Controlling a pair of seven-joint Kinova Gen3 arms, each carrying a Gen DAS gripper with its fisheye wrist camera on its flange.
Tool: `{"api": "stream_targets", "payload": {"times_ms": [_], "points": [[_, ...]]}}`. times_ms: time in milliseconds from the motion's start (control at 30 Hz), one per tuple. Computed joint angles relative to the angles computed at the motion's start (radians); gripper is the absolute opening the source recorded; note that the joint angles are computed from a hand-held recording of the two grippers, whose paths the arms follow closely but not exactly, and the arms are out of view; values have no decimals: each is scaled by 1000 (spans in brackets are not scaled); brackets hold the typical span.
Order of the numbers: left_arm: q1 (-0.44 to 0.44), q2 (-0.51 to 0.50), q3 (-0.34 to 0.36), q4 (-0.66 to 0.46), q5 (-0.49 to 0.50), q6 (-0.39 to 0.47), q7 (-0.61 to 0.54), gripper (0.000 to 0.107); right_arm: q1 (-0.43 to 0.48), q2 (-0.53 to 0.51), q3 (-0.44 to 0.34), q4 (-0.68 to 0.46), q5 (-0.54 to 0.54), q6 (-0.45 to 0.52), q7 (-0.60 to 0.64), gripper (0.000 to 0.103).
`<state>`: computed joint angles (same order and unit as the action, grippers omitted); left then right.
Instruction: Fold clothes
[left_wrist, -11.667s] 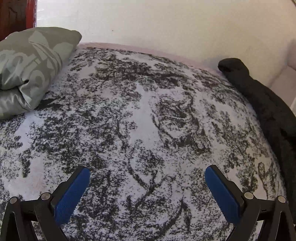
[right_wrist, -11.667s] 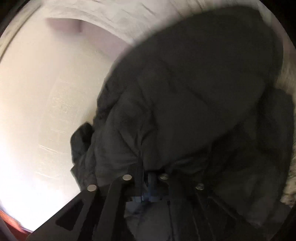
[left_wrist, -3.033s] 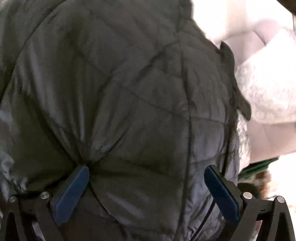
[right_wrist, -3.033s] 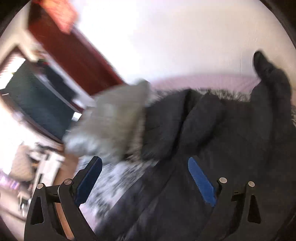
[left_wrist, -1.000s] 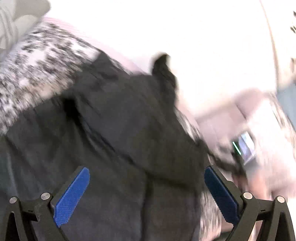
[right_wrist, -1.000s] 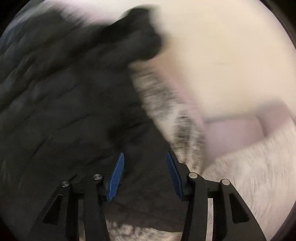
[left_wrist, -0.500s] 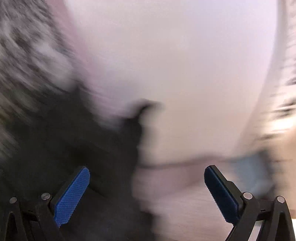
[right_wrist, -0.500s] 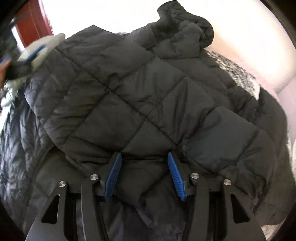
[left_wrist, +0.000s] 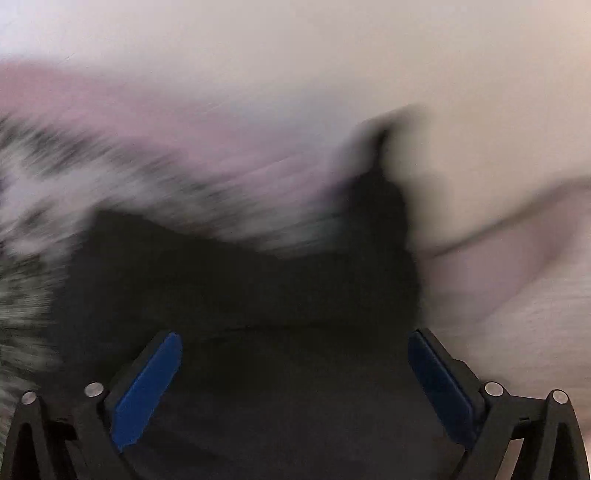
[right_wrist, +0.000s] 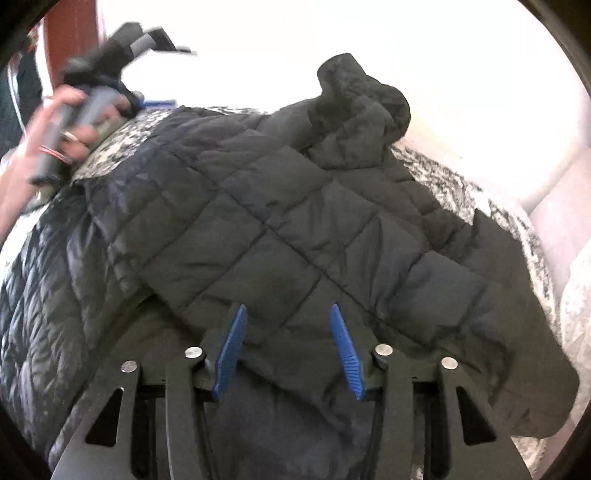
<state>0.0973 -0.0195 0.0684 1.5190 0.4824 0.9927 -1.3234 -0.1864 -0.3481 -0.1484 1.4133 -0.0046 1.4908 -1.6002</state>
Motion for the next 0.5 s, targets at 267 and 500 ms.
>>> {"api": "stream_targets", "payload": {"times_ms": [267,500], "points": [[61,-193,-92,48,-316,-72,179,92,-118,-54,233,12,3,-66,1,46],[-33,-180,117,27,-504,20,256,97,-248,-183,547,62,-150,-14,-76,61]]}}
